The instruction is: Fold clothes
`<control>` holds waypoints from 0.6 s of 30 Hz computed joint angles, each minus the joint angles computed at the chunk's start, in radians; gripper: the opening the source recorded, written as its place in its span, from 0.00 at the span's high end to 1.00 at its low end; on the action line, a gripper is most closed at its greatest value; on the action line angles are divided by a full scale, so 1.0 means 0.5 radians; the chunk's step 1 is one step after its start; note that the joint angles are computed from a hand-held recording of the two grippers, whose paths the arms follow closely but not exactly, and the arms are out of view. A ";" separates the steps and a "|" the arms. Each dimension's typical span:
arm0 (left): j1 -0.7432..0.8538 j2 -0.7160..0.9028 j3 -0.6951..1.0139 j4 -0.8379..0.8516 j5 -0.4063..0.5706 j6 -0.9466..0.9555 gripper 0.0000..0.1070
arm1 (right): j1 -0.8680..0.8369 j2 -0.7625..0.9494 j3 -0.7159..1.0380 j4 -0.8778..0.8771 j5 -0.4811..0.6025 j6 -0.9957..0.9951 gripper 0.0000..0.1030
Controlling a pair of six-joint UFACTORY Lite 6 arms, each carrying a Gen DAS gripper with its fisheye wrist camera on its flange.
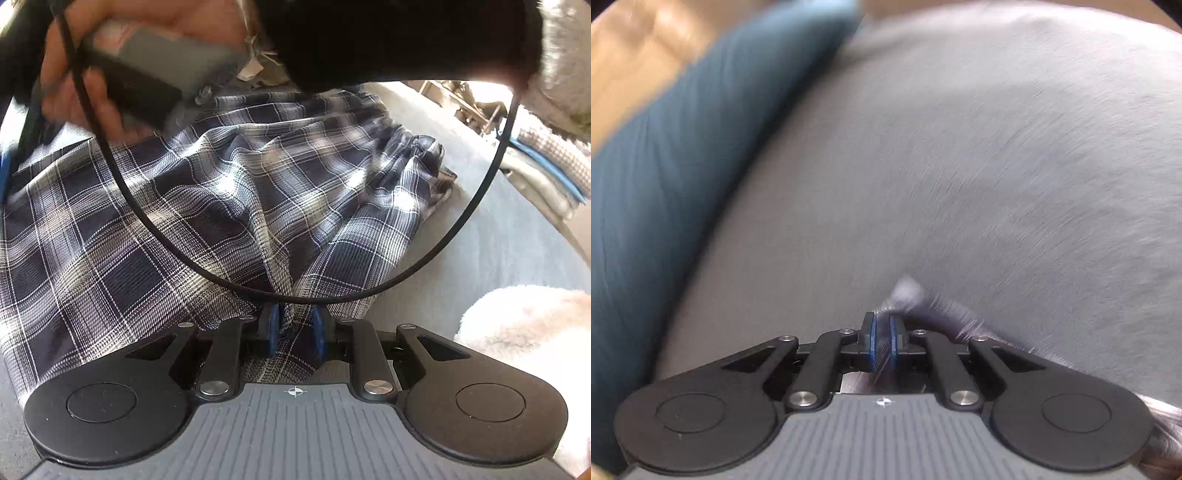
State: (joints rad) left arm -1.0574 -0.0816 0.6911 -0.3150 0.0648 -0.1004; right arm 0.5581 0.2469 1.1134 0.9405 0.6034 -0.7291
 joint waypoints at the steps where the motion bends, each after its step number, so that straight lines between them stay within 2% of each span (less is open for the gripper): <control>1: 0.004 -0.005 0.003 -0.034 0.013 0.044 0.83 | -0.070 -0.133 -0.075 -0.031 -0.003 0.002 0.92; 3: 0.026 -0.005 0.025 -0.211 0.058 0.242 0.83 | -0.301 -0.422 -0.225 -0.119 0.135 -0.030 0.92; 6: 0.069 0.003 0.078 -0.493 0.158 0.540 0.82 | -0.771 -0.865 -0.418 -0.376 0.530 -0.138 0.92; 10: 0.114 -0.105 0.112 -0.274 0.269 0.370 0.82 | -1.382 -1.323 -0.665 -0.770 0.947 -0.412 0.92; 15: 0.307 -0.238 0.214 -0.515 0.597 0.706 0.82 | -1.778 -1.592 -1.044 -0.923 1.020 -0.705 0.92; 18: 0.345 -0.082 0.399 -0.302 0.629 0.509 0.82 | -1.750 -1.652 -1.229 -1.190 0.932 -0.635 0.92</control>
